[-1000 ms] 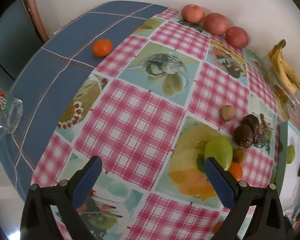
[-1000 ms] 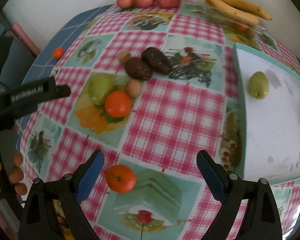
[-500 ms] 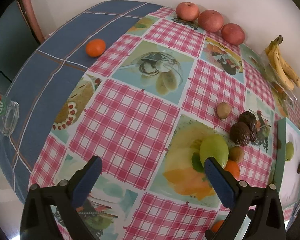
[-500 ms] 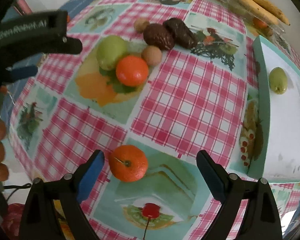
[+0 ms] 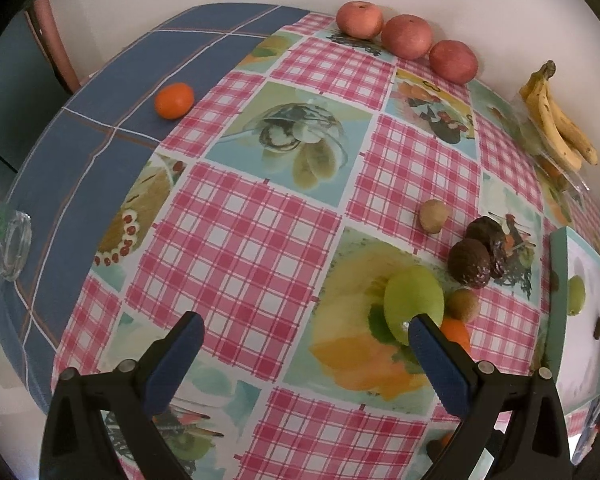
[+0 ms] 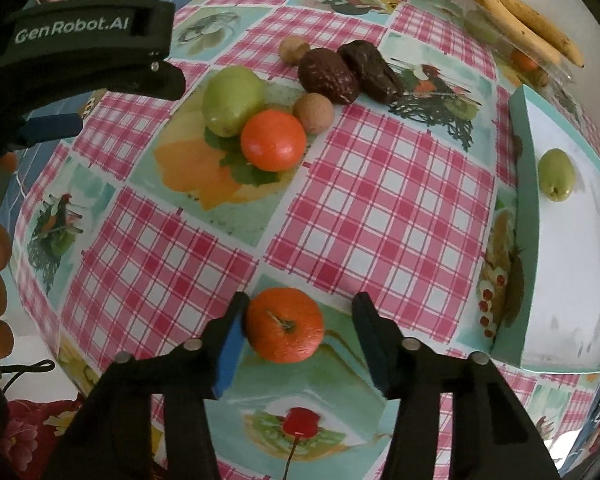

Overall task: Organize fruits
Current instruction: 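Grasp the mandarin with the right tool while the left tool grasps another green pear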

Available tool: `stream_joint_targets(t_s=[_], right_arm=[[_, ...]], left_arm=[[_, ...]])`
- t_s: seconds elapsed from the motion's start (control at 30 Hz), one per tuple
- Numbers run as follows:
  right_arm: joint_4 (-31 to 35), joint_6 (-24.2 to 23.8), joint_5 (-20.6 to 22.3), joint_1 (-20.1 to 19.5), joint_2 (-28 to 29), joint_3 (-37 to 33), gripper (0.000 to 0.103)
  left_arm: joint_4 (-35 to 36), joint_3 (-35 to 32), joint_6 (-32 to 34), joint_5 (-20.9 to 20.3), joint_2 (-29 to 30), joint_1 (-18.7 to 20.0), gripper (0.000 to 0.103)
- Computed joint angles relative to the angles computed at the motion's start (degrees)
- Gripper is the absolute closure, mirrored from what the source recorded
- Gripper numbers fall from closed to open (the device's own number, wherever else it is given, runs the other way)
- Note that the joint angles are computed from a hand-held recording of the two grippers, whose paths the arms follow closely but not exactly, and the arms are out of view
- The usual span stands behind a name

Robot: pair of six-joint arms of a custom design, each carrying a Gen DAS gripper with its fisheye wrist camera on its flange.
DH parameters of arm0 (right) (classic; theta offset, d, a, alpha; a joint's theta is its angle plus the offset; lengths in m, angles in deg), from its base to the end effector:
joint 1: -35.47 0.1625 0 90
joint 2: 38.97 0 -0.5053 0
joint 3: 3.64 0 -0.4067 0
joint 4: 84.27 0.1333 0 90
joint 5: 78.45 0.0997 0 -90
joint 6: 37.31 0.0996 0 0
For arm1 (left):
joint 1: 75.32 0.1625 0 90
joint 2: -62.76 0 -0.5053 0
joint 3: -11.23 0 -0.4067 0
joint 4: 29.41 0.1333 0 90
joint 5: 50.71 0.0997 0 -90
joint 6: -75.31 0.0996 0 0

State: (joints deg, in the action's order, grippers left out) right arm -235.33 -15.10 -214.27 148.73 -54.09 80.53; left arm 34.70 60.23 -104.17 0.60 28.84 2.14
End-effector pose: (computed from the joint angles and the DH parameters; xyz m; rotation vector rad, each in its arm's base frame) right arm 0.3421 -0.6392 -0.1681 0.0906 -2.3424 0.2318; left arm 0.0327 -0.7537 0.2436 0.1994 2.4638 -0.3233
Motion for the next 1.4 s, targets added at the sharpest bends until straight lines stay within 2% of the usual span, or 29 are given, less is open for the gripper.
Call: stream_joint_targets(t_s=[0.3, 0.67, 0.73, 0.9, 1.0, 1.13, 1.23, 1.3, 1.4], right_arm=[[-0.3, 0.1, -0.5, 0.4, 0.1, 0.4, 0.065], [-1.9, -0.5, -1.4, -0.9, -1.6, 2.3, 0.065], [-2.1, 0.3, -2.2, -1.3, -2.2, 2.8, 0.065], [-3.8, 0.6, -2.3, -2.3, -3.6, 4.3, 0.065], [-4.6, 0.0, -2.4, -2.9, -4.1, 4.7, 0.065], [-4.5, -0.5, -2.7, -3.1, -4.4, 4.6, 0.065], [-4.4, -0.7, -2.9, -3.1, -4.4, 4.5, 0.065], [-4.5, -0.7, -2.9, -3.1, -4.4, 4.5, 0.065], [-4.3, -0.5, -2.9, -3.0, -4.4, 4.4, 0.065]], left_arm=[[-1.0, -0.3, 1.6, 2.0, 0.4, -0.2, 0.0], [0.3, -2.0, 2.4, 5.8, 1.9, 0.0, 0.002], [0.4, -2.2, 2.5, 6.4, 2.1, 0.0, 0.005], [2.8, -4.3, 1.3, 7.6, 4.1, 0.5, 0.02], [3.1, -5.1, 0.7, 7.6, 4.9, 0.7, 0.023], [1.6, -4.3, 1.9, 4.6, 5.1, 0.0, 0.023], [1.5, -4.7, 1.9, 5.0, 5.2, 0.0, 0.028], [1.7, -4.9, 2.6, 6.5, 5.1, 0.2, 0.039], [2.2, -5.5, 2.7, 8.5, 5.3, 0.4, 0.05]])
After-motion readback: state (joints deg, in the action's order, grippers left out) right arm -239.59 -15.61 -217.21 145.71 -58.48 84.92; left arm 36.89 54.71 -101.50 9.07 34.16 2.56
